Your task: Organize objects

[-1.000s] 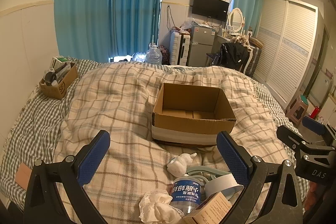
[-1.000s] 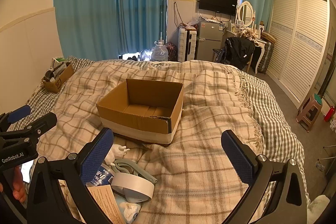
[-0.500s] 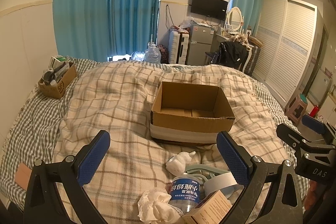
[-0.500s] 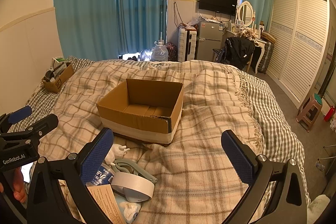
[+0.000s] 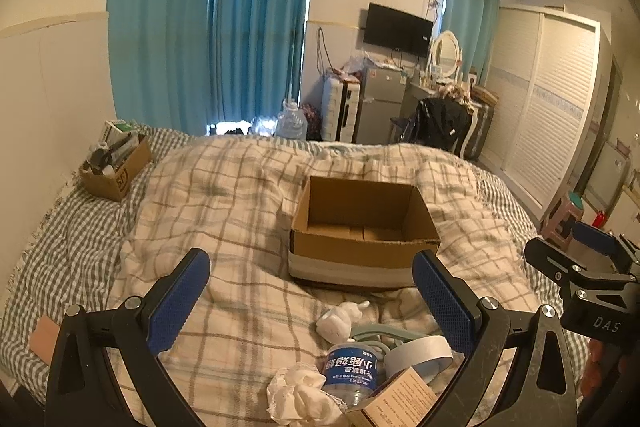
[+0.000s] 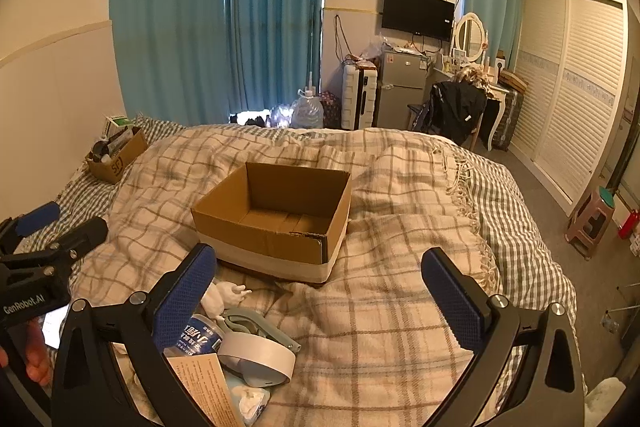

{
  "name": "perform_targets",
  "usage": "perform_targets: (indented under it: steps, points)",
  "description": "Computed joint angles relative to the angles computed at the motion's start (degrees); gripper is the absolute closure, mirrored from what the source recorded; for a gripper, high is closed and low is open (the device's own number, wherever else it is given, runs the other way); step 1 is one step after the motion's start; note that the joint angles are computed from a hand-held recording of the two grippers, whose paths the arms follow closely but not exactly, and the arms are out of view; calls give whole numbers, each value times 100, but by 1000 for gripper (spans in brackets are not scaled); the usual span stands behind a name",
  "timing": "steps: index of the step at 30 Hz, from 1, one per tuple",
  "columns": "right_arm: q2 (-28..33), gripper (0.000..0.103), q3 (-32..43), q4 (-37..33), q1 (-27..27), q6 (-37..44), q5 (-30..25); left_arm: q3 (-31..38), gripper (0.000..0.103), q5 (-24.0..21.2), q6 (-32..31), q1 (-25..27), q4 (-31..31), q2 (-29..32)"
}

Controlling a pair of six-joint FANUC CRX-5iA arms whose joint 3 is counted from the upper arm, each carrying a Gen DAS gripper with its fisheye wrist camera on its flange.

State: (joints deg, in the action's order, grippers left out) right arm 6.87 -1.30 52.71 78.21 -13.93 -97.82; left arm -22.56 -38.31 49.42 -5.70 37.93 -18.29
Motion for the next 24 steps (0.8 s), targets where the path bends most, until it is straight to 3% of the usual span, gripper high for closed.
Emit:
perform_targets:
  steps: [7,14,19,24]
  points:
    - [19,1,84,-13,184,251,24,-247,0,-427,-405,529,212,-223]
    - [172,0,74,-575,264,649,978,-745,2,-766,-641,1010,-60,-310]
    - [226,1,-79,-1302,141,791,1995,-890,6,-868,-946,932,-233,-194]
    - [251,1,-231,-1715,19,775,2413,-859,14,-1105,-934,839,-375,10]
